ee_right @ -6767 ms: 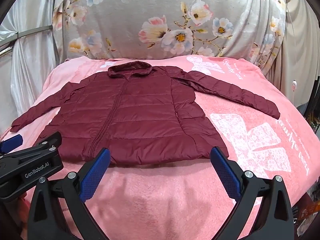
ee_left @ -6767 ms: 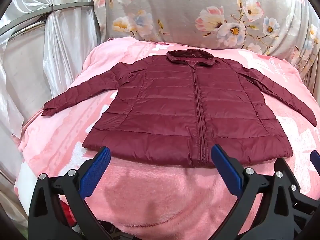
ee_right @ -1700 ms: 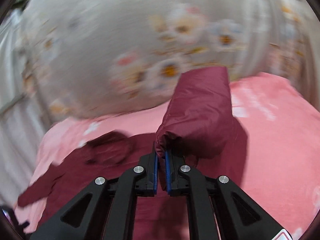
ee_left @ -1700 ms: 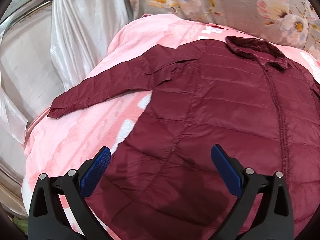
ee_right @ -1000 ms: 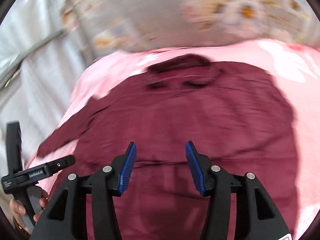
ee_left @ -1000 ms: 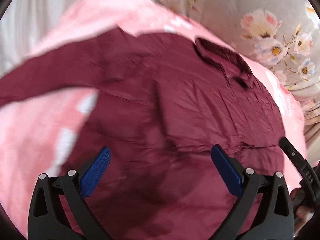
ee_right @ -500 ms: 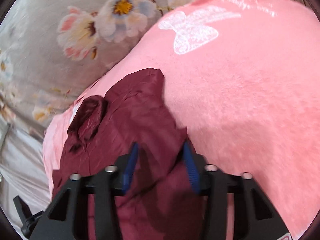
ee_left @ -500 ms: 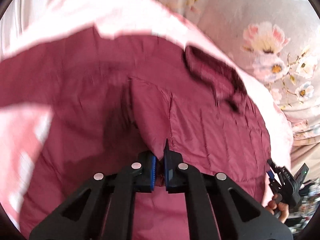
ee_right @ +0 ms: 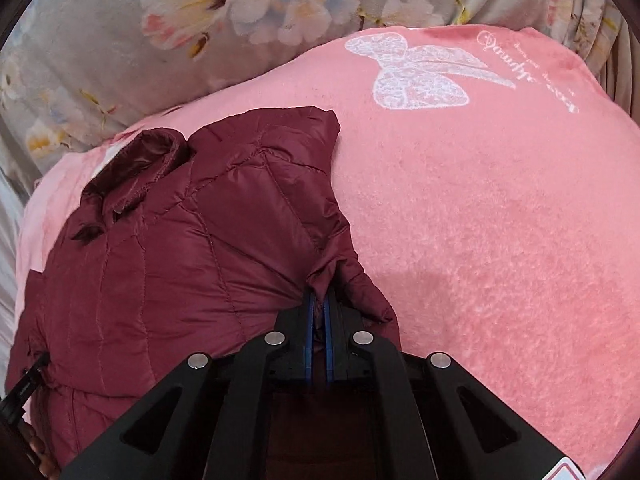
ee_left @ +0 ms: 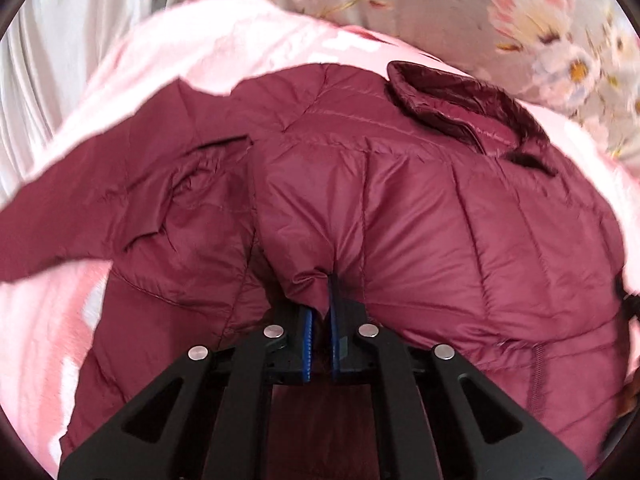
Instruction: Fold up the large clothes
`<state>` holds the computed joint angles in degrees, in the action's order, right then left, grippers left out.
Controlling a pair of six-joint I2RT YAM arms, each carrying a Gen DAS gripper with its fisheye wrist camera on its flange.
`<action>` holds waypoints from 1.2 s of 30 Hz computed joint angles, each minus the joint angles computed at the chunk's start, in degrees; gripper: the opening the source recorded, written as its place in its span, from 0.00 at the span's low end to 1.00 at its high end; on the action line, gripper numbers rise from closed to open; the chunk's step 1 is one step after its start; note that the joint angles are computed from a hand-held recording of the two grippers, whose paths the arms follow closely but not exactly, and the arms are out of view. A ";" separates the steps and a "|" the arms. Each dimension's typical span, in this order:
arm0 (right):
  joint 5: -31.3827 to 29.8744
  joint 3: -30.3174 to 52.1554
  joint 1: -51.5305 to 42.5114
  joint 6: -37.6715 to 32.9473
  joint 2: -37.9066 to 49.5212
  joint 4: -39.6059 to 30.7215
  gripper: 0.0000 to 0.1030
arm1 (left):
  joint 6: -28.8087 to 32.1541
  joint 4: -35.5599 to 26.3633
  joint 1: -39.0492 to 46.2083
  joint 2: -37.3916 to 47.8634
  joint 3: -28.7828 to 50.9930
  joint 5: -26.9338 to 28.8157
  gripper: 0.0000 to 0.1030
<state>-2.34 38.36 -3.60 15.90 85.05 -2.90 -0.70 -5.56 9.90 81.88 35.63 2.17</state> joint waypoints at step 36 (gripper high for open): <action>23.83 3.33 41.56 7.53 6.14 -1.67 0.12 | -1.43 -2.15 14.08 -8.24 -3.52 14.08 0.63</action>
<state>21.49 41.68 37.96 23.42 91.19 -4.57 -2.12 -7.71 23.98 73.64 32.11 16.25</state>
